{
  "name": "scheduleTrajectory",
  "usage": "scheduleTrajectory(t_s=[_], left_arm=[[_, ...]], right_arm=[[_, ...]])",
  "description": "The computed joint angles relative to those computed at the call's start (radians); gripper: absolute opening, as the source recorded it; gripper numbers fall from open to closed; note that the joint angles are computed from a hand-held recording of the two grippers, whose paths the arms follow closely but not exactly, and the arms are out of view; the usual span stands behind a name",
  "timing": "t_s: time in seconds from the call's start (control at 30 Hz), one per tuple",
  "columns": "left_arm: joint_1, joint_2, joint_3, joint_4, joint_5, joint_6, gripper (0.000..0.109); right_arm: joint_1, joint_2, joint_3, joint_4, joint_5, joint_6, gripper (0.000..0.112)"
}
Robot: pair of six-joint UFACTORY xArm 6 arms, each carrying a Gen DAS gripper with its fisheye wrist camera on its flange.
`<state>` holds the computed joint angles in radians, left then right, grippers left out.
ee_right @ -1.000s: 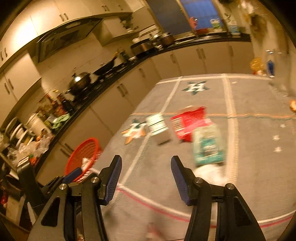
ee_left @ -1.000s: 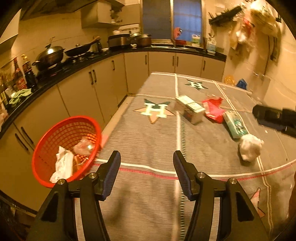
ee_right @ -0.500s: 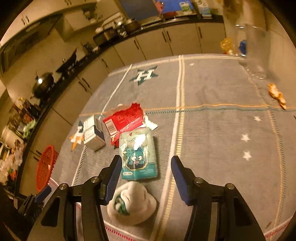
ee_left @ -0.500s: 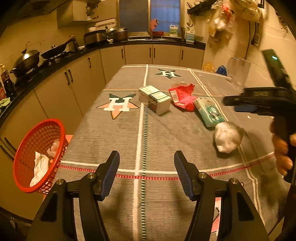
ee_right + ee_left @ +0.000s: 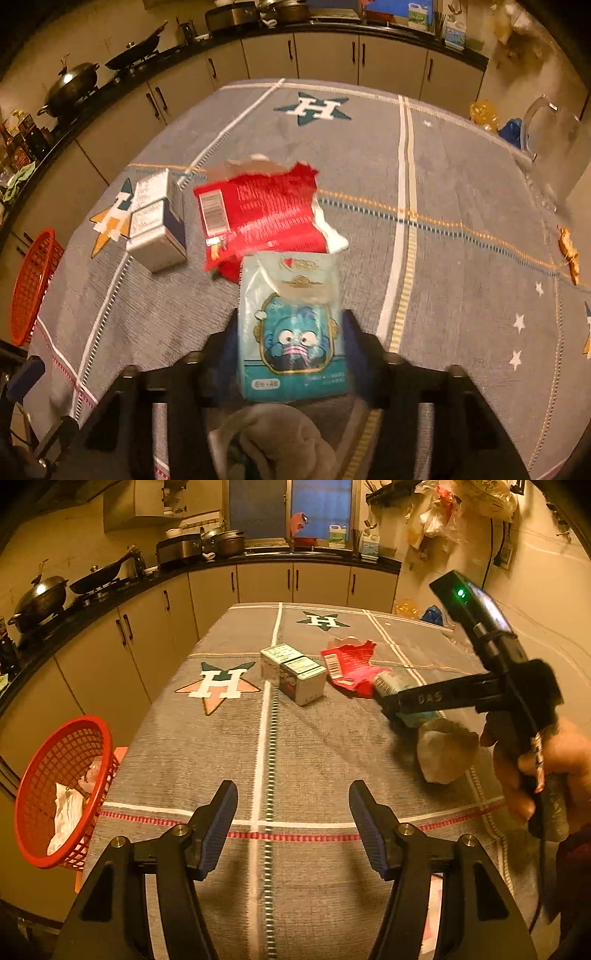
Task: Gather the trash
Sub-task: 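Grasp the blue cartoon packet with the right tool while the left tool grasps the white tissue ball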
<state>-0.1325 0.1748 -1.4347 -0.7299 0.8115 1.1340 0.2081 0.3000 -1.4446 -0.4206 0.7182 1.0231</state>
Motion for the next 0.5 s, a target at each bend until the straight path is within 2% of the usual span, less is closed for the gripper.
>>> scheduleTrajectory(t_s=[0.1,0.23,0.4,0.5], left_arm=[[-0.010,-0.011,0.006,0.001,0.012,0.004,0.064],[-0.031,-0.033,0.016,-0.002,0.042,0.011,0.069],[-0.074,-0.054,0.025,0.005,0.105,0.012,0.076],[-0.120,-0.061,0.043,0.028,0.090,-0.003,0.076]], right_arm=[[-0.010,-0.054,0.081,-0.027,-0.071,0.062,0.041],[-0.020,-0.181,0.225,-0.149,-0.173,0.239,0.040],[-0.026,-0.349,0.377,-0.393,-0.186,0.528,0.040],[-0.048,-0.422,0.460,-0.469,-0.224,0.643,0.040]])
